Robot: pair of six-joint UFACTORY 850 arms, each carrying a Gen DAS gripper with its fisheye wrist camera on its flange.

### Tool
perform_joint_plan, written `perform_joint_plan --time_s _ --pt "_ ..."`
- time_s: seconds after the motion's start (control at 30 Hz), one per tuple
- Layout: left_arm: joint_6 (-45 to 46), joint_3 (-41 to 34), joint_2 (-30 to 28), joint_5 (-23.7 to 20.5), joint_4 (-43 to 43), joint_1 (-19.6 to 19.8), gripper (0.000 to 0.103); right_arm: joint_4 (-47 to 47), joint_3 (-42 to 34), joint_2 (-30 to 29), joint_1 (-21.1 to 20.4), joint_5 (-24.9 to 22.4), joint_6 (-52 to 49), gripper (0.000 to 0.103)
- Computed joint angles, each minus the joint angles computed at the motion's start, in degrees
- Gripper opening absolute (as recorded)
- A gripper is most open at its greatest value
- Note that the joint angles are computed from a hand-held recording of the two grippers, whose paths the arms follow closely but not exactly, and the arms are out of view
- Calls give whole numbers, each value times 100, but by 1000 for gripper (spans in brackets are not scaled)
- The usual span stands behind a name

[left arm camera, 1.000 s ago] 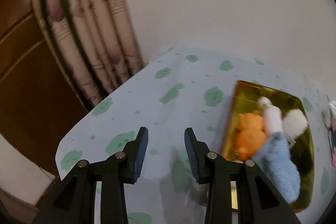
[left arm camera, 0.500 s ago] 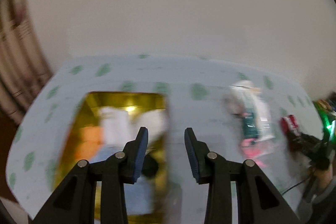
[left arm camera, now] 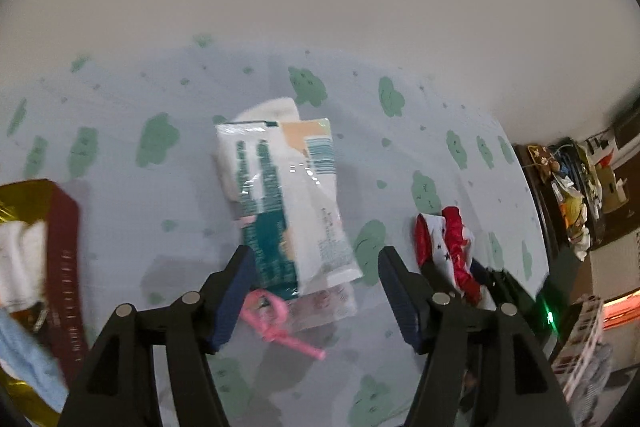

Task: Organize soft objects
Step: 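Grasp the white-green wipes packet with the left tool while the right tool holds the pouch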

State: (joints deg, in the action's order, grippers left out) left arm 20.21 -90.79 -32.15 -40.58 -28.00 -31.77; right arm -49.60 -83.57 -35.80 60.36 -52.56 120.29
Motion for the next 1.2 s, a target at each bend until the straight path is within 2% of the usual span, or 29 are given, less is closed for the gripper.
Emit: perform_joint_plan --time_s 0.1,0.2,0.3,0.4,0.5,0.57,0.6,0.73,0.8,1.0,1.1,1.17,1.2 --pt "-412 -368 -310 -211 239 -77 66 -55 54 26 -6 73 70 52" --pt "-491 -423 -349 -62 236 -78 66 -63 68 37 -5 100 51 54" --pt "-862 -689 -530 -220 786 -122 68 -41 40 19 -10 98 -12 55" --pt "-1315 -732 -588 -102 1231 -131 69 -53 41 22 -5 114 -10 57" --pt "-1259 -873 -724 -89 1221 -137 77 -78 59 35 -21 183 -23 60" --pt "-1192 -884 -760 24 1165 -148 78 -58 34 18 -27 181 -79 62" --pt "-1216 -860 -759 102 1202 -165 82 -48 20 8 -25 174 -108 63" --pt "-1581 -968 -927 167 1598 -227 83 -70 30 17 -31 203 -86 64" --pt "-1583 -988 -989 138 1445 -197 86 -91 48 26 -31 228 -57 64" --pt "-1800 -1124 -1174 -58 1086 -116 86 -76 28 7 -29 217 -81 65" --pt "-1878 -955 -1072 161 1052 -132 86 -73 24 5 -32 214 -88 65" --pt "-1878 -818 -949 319 1242 -177 70 -73 22 3 -33 216 -91 65" --pt "-1808 -767 -891 359 1254 -198 70 -70 18 1 -34 214 -94 65"
